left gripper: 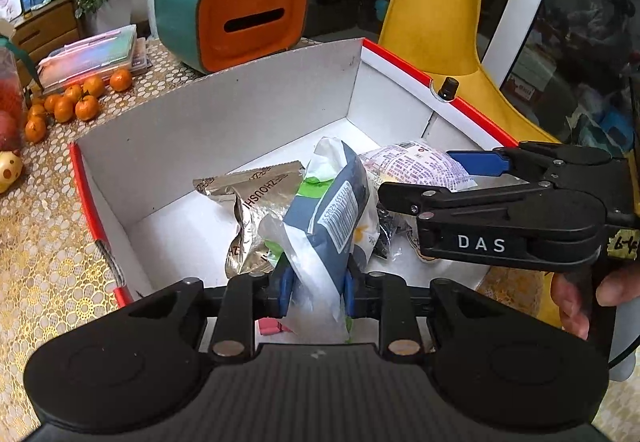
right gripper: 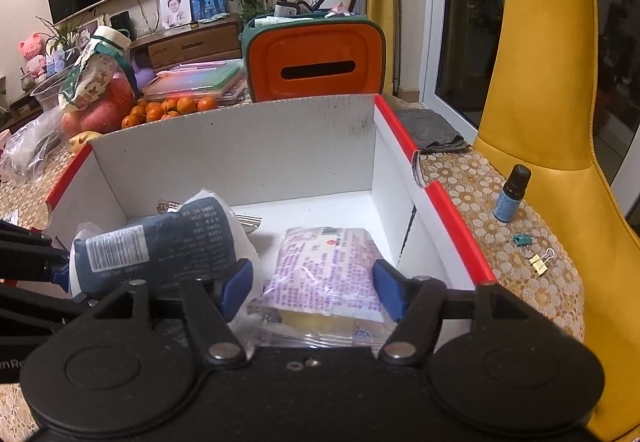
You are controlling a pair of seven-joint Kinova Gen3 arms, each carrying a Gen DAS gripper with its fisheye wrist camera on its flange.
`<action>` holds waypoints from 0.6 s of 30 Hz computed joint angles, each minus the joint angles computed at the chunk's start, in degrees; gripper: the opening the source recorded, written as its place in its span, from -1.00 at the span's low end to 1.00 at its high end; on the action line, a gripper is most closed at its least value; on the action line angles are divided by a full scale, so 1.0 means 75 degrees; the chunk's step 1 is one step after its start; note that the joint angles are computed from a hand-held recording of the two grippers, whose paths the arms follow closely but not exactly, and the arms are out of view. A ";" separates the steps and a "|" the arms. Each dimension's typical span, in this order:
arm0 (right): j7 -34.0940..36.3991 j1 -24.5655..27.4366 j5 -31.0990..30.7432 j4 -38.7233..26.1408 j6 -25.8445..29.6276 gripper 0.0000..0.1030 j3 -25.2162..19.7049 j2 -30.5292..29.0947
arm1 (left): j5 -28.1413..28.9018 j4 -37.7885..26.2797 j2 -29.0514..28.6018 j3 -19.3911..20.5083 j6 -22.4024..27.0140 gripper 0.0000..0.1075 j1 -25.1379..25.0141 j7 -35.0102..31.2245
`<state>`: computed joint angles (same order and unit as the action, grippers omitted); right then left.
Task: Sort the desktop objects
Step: 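Open both tools to drop the tissue pack and snack bag into the box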
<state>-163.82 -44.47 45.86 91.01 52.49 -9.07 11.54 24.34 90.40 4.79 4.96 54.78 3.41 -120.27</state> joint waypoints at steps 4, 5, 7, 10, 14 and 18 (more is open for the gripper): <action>-0.0064 -0.0076 0.0105 -0.0022 0.0125 0.43 -0.0021 -0.0035 | 0.0107 0.0110 -0.0123 -0.0041 -0.0010 -0.54 -0.0057 -0.0140; -0.0075 -0.0100 0.0145 -0.0028 0.0176 0.44 -0.0032 -0.0046 | 0.0118 0.0121 -0.0148 -0.0049 0.0004 -0.54 -0.0061 -0.0167; -0.0114 -0.0152 0.0253 -0.0014 0.0277 0.49 -0.0060 -0.0087 | 0.0195 0.0165 -0.0224 -0.0081 0.0034 -0.48 -0.0088 -0.0264; -0.0151 -0.0176 0.0347 0.0025 0.0386 0.51 -0.0121 -0.0177 | 0.0389 0.0235 -0.0339 -0.0153 0.0101 -0.39 -0.0156 -0.0448; -0.0205 -0.0166 0.0386 0.0064 0.0515 0.51 -0.0225 -0.0324 | 0.0757 0.0392 -0.0581 -0.0286 0.0141 0.07 -0.0258 -0.0784; -0.0219 -0.0168 0.0429 0.0133 0.0592 0.51 -0.0389 -0.0535 | 0.1123 0.0538 -0.0873 -0.0458 0.0238 0.07 -0.0317 -0.1176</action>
